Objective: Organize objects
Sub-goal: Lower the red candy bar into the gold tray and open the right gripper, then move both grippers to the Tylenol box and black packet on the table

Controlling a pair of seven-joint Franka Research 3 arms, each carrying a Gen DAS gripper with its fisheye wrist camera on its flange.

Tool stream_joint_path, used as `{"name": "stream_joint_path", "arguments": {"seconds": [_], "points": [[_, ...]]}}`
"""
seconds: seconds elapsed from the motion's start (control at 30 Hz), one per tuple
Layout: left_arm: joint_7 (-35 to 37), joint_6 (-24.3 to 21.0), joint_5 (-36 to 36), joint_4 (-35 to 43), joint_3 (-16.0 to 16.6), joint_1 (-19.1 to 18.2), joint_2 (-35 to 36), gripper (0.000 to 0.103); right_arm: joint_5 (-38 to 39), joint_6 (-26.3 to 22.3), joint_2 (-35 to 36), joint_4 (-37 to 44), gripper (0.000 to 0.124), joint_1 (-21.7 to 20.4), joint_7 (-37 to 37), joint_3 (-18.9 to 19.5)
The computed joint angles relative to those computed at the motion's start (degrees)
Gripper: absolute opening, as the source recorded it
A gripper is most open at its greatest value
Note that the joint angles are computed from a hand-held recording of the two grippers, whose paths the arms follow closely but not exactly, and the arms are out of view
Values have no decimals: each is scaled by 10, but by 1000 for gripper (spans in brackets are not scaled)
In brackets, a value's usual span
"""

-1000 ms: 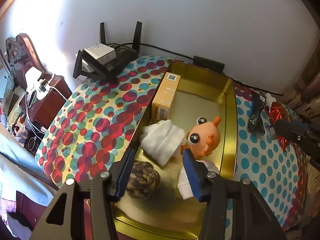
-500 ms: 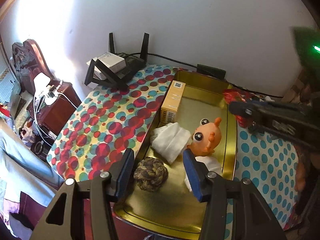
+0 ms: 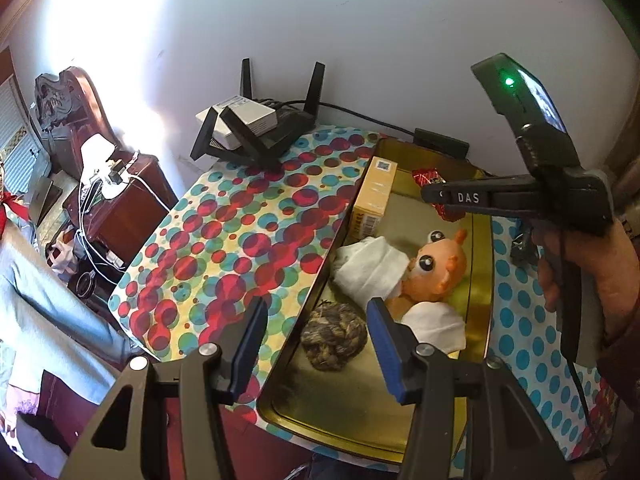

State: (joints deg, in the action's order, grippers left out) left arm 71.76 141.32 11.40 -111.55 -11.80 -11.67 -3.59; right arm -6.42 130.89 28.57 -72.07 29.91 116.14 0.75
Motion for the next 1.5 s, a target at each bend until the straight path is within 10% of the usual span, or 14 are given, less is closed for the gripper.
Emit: {"name": "stream_joint_path", "arguments": {"seconds": [0.43, 0.6, 0.9, 1.1, 1.5], "points": [[9, -3, -13, -1, 3, 4, -1, 53, 3, -49, 52, 67, 22, 6, -2, -8], [14, 3, -12, 10, 0, 1, 7, 53, -9, -24, 32, 41, 41, 10, 10, -13], [61, 13, -36, 91, -18, -22, 66, 53, -111, 115, -206, -270, 47, 5, 140, -16], [82, 7, -40, 143, -34, -46, 103, 54, -171, 112, -380, -469, 59, -51, 284, 5], [89, -23, -7, 191, -47, -88, 141, 54, -50, 251, -520, -686, 60, -173, 424, 42]]}}
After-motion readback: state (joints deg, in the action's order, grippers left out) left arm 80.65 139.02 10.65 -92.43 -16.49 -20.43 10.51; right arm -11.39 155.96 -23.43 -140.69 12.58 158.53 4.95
